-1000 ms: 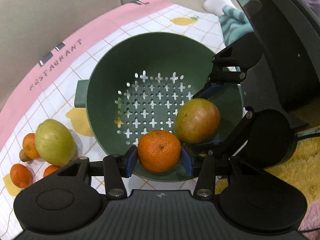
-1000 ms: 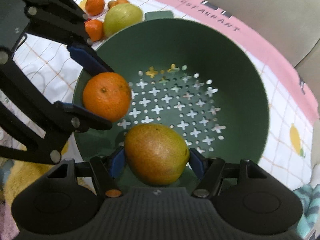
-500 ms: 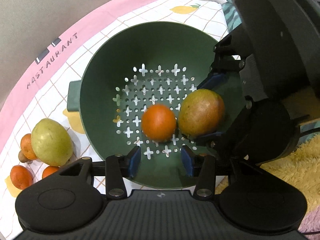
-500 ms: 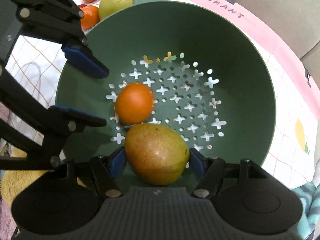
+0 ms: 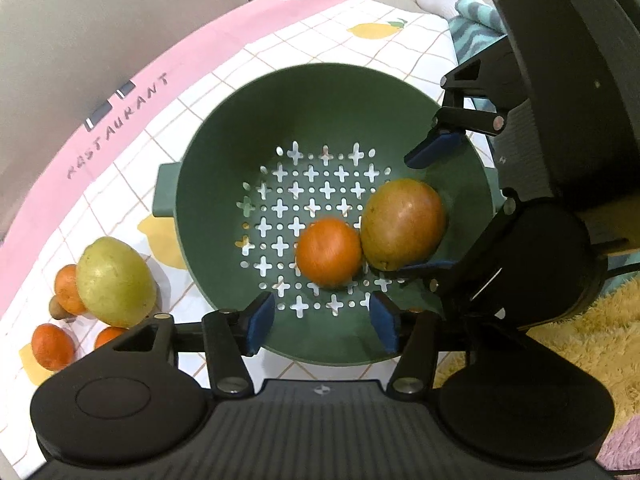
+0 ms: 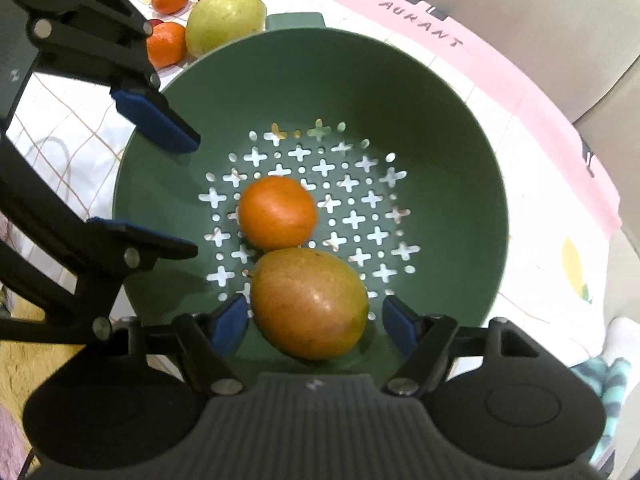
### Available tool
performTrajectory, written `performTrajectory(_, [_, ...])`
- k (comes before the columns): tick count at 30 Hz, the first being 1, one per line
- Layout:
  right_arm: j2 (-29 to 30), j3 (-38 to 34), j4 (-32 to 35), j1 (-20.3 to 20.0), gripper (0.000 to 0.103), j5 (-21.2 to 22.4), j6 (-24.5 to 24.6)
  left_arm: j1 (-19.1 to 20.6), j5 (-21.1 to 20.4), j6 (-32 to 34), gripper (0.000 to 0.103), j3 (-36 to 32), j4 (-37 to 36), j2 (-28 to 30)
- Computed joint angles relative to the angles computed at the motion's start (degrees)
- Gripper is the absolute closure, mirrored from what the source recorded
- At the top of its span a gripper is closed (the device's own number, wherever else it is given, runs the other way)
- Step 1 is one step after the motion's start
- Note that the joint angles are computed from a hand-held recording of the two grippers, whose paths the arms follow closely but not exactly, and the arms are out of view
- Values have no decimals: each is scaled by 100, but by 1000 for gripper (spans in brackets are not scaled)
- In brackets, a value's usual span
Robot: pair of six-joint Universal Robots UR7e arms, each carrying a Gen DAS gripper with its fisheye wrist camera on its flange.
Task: Organize fruits
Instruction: 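Open both grippers to release the fruits and withdraw from the colander, then grasp the green pear with the right gripper while the left gripper grasps a mandarin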
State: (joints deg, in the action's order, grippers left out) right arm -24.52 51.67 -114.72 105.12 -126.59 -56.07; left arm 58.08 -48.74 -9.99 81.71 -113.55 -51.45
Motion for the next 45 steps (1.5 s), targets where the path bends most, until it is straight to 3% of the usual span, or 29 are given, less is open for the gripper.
performTrajectory(5, [-196,378,-388,34,26,40,-87,-156,201,73,33,165,-165,-113])
performTrajectory(15, [-709,1185,-1399,130,18,424,244,-469,547,109,30,1014,-1381,-700])
performTrajectory(24, [-1106,1853,-2240,238,18,1310,1426,-556,1001,-573,29,1900,-2282,-1467])
performTrajectory(32, [-1204,2537,-3431,342,18,2118,1801,-473,1501,-1023,29,2683,-3182,-2129])
performTrajectory(39, [-1042,2973,-4495,480,20,2416,1443,-264,1677,-1264,29,3163,-3707,-2478])
performTrajectory(45, [-737,2994,-4887,559,31,2325,1213,-83,1762,-1034,29,3387,-4508,-2429])
